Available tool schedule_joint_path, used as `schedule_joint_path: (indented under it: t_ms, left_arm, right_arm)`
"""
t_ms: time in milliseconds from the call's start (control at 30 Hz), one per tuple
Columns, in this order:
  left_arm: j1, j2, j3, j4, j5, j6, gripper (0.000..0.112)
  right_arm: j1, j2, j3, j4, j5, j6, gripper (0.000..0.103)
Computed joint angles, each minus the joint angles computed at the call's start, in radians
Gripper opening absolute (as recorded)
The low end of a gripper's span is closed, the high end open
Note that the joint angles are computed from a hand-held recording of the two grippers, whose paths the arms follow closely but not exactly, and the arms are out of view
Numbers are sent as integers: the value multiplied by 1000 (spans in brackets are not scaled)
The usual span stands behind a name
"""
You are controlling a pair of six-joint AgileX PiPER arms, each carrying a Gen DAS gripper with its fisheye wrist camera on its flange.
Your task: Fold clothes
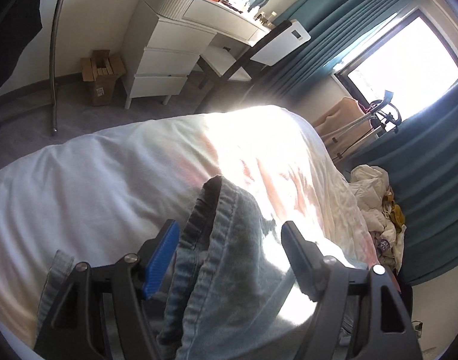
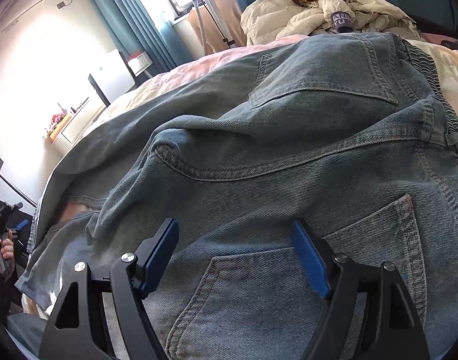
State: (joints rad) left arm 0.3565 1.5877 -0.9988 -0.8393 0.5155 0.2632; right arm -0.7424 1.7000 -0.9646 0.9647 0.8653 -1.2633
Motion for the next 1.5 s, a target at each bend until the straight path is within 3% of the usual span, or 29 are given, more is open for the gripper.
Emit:
schedule_joint_path:
  t_ms: [67,133,233,300,367,467,600,667,867,1067,1200,1233,1300,1400,1500]
  left_arm:
    - [-18,81,-80,66,-1,-71,72]
    - [-29,164,-171,147,56,-162,72]
    - [-59,272,-303,298,154,-310,50]
    - [-105,284,-344,413,168,-355,6]
    - [-154,260,-363,520,156,-364,4]
    - [-184,178,-360,604,82,-393,3]
    - [-187,78,-378,571,-66,-321,3]
    - [-200,79,-427,628,-103,-375,3]
    - [-269,292,-700,1027,-16,-730,3]
    - [-295,602,-1002,1154,117,-868,3]
    - [-263,736,-1111,1015,149,-831,4]
    - [-251,745,-1105,969,136,-825,7]
    - [-234,732,-1060,907,98,-829,29]
    - [-203,700,-1017,796,109,-800,51]
    - [-174,583,-842,696,23,-748,52]
  right_arm:
    - [10,-5,6,-7,-17,4,78]
    - [25,-7,12,-12,-39,13,78]
    - [63,-8,18,-22,-84,39,78]
    - [78,-9,21,-31,-107,44,78]
    - [91,-22,36,-42,-137,41,78]
    - [110,-40,58,-59,-177,38,78]
    - [95,-48,62,-58,-151,41,78]
    - [91,-49,63,-56,-143,44,78]
    - [86,-53,67,-48,-132,46,78]
    - [77,-41,81,11,-142,-29,78]
    - [90,-24,119,114,-189,-184,83]
    - [102,-26,129,127,-204,-207,90]
    - [125,-32,149,151,-231,-248,96]
    - [136,-42,163,161,-246,-261,97]
    - [120,-42,158,147,-230,-253,97]
